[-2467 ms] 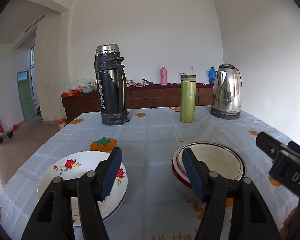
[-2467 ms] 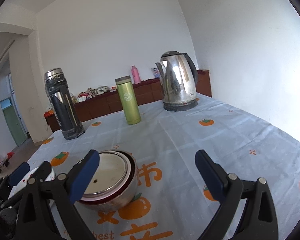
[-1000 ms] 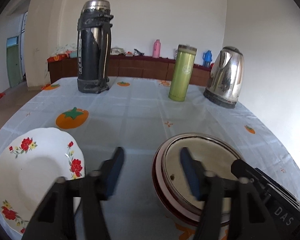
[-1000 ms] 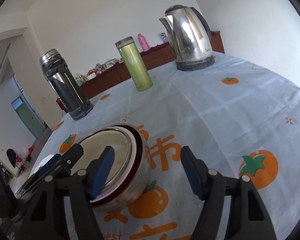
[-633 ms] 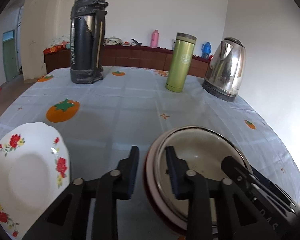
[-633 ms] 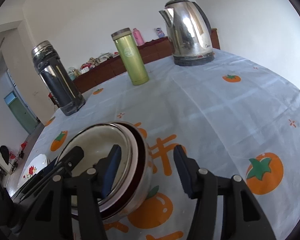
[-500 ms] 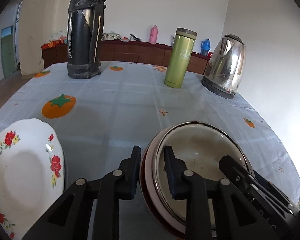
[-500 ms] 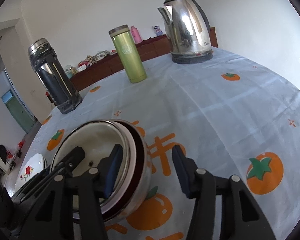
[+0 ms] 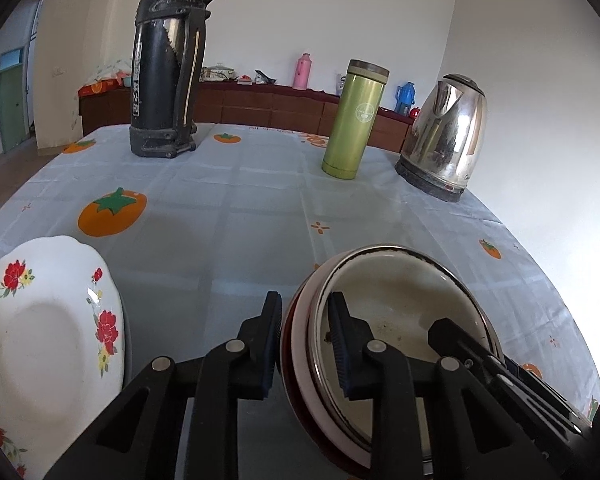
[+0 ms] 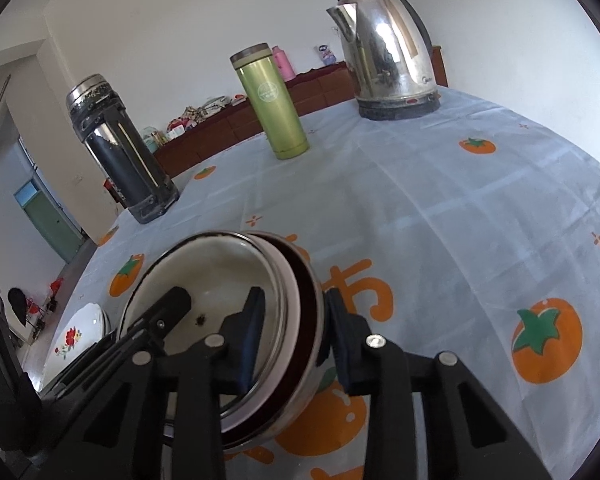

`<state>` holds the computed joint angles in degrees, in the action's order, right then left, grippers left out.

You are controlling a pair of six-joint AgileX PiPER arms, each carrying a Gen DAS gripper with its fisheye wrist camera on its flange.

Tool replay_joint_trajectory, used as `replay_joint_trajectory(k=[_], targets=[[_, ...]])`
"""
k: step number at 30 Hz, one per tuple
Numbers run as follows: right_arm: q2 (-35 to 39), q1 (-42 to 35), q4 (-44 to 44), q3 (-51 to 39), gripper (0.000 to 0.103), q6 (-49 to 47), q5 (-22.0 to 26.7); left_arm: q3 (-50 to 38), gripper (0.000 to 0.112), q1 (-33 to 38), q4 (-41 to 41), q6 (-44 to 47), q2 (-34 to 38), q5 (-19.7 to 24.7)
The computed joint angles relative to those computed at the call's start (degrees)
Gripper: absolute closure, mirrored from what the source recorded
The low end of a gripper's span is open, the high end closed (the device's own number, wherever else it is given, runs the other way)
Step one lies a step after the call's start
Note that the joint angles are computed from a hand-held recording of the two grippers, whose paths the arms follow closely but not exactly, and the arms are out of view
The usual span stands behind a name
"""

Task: Organize plates and bowls
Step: 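Grasp the rim of the nested bowl stack with both tools, then lift the nested bowls with both tools and carry them over the flower plates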

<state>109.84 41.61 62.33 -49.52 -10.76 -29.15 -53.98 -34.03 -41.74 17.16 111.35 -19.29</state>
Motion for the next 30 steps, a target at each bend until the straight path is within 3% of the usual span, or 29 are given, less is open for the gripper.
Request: replay_joint_trajectory(k=[15, 30], targets=[[-2.61, 0.78, -4.50, 4.00, 0.072, 6.78, -1.62, 3.60, 0.086, -3.34, -3.22, 3.08, -2.04, -5.56], [-5.32, 7.74, 3.38, 7.86, 0.072, 6.10, -7.04, 11.25, 0.086, -7.37, -4.49, 3.57, -6.60, -10.96]])
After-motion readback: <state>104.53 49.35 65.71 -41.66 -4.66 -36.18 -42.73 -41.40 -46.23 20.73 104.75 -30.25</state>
